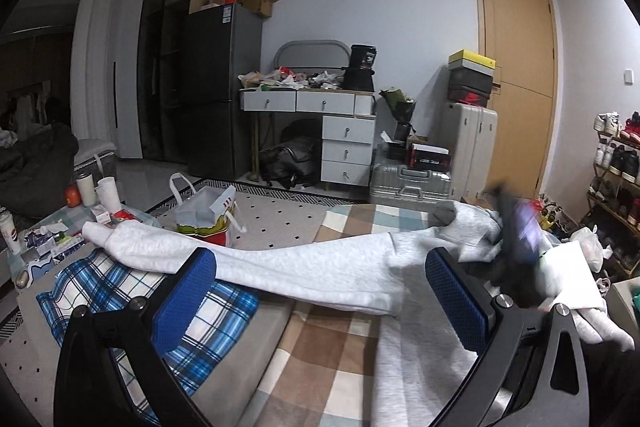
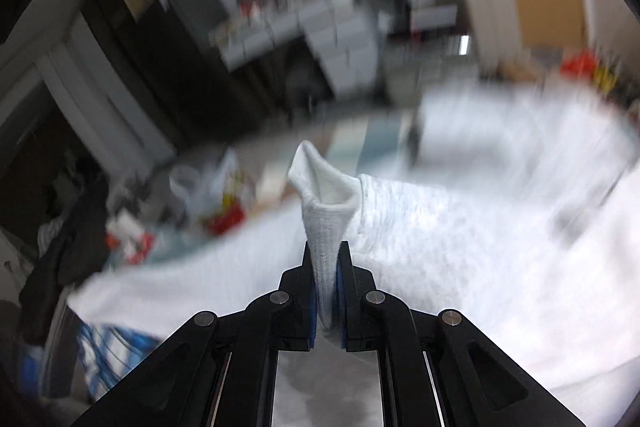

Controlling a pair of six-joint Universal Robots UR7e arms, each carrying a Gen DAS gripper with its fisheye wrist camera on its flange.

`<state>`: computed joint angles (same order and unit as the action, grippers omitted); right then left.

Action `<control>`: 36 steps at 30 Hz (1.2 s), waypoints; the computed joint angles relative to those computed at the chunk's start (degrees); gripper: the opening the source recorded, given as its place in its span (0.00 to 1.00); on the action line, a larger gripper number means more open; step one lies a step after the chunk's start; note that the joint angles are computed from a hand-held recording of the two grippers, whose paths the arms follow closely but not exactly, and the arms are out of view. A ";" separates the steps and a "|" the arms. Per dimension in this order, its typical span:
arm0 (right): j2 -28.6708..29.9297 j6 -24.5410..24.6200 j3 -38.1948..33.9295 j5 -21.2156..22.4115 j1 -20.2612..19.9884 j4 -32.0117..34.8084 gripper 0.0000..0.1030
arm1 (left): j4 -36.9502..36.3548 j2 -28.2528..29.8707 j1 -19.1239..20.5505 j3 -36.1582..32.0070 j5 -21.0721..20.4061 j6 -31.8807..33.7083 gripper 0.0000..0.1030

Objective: Fold large clothes

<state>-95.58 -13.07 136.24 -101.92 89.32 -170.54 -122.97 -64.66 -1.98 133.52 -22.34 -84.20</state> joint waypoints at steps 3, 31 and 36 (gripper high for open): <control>6.28 0.24 2.13 -0.94 -2.24 -3.11 0.08 | -1.11 -0.93 0.42 0.81 -0.22 0.58 0.99; -19.28 -11.86 7.90 -9.75 -5.82 3.06 0.64 | 17.78 -4.36 3.31 -3.69 -2.87 -8.94 0.99; -25.88 -15.90 10.32 -2.90 5.65 -12.75 0.87 | 33.40 -12.71 4.30 -5.49 -3.19 -15.96 0.99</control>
